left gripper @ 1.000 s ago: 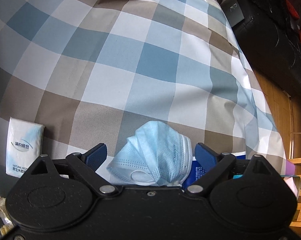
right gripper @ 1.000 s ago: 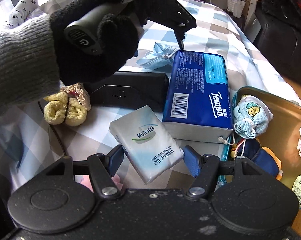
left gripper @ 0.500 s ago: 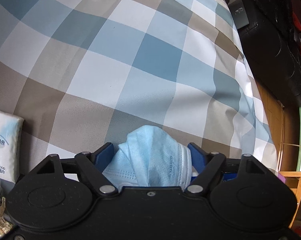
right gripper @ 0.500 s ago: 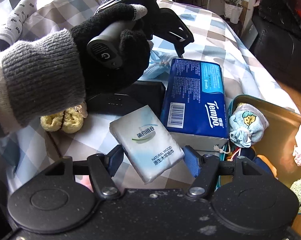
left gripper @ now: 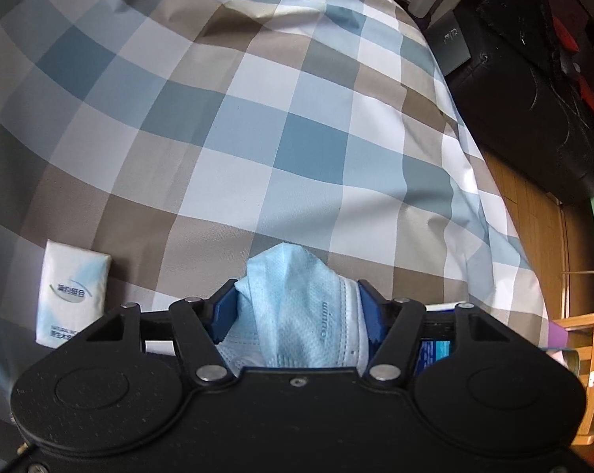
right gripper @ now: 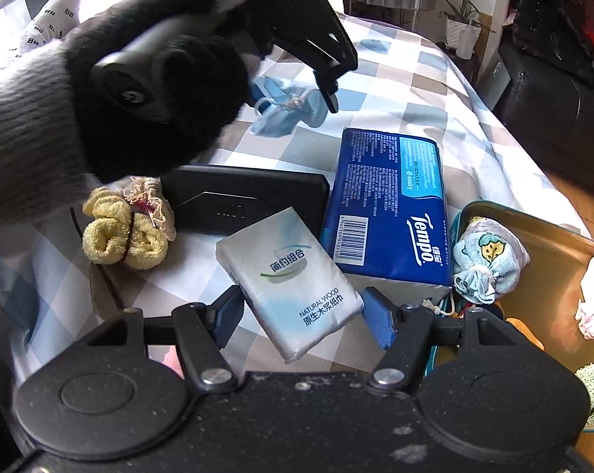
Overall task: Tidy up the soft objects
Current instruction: 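Carry the tissue pack and face mask with both grippers over the gold tray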
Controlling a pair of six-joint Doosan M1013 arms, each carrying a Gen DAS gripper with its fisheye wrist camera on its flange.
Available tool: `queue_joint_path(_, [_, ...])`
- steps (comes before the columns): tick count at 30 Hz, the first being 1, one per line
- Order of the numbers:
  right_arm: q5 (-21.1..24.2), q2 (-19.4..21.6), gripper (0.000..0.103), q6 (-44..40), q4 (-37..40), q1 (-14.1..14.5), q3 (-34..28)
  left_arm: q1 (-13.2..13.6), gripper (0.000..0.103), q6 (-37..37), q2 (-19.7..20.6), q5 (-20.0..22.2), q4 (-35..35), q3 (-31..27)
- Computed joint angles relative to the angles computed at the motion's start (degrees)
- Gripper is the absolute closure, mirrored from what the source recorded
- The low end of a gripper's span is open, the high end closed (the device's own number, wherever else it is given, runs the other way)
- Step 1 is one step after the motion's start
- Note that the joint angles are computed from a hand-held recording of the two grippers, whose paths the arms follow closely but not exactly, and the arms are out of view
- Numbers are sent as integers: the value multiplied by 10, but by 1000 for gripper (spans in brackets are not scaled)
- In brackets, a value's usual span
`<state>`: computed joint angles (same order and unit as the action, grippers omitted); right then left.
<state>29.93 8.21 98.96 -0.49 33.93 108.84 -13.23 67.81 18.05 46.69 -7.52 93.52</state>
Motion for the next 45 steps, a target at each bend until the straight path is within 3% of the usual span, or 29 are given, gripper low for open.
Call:
queue_joint_path(12, [-5,-11,37,3,-13,-6,16,-59,44,37,-78,-10,91,45])
queue_joint_path(20, [-4,-22,37,-61,40,-9,31,-107,44,106,-83,-10,77,26])
queue_joint_path(26, [-30,-54,37,-101,92,-40,48,-134,44,136,-82,-29,61,11])
queue_joint_path(30, [-25,-61,37,-19,43,-71,48,-143,44,142,-79,-40,43,1])
queue_joint_path(36, [24,-59,37,138,-36,-131,33,-154,44,145,-68,-46,31,-10])
queue_joint_path(42, [37,-75,37,343,-179,-178,40,-160,44,152,-53,-37,6,-15])
queue_joint_path(45, [28,-84,37,363,-161,-203,44,-164,44,153,-46,-29,3,-17])
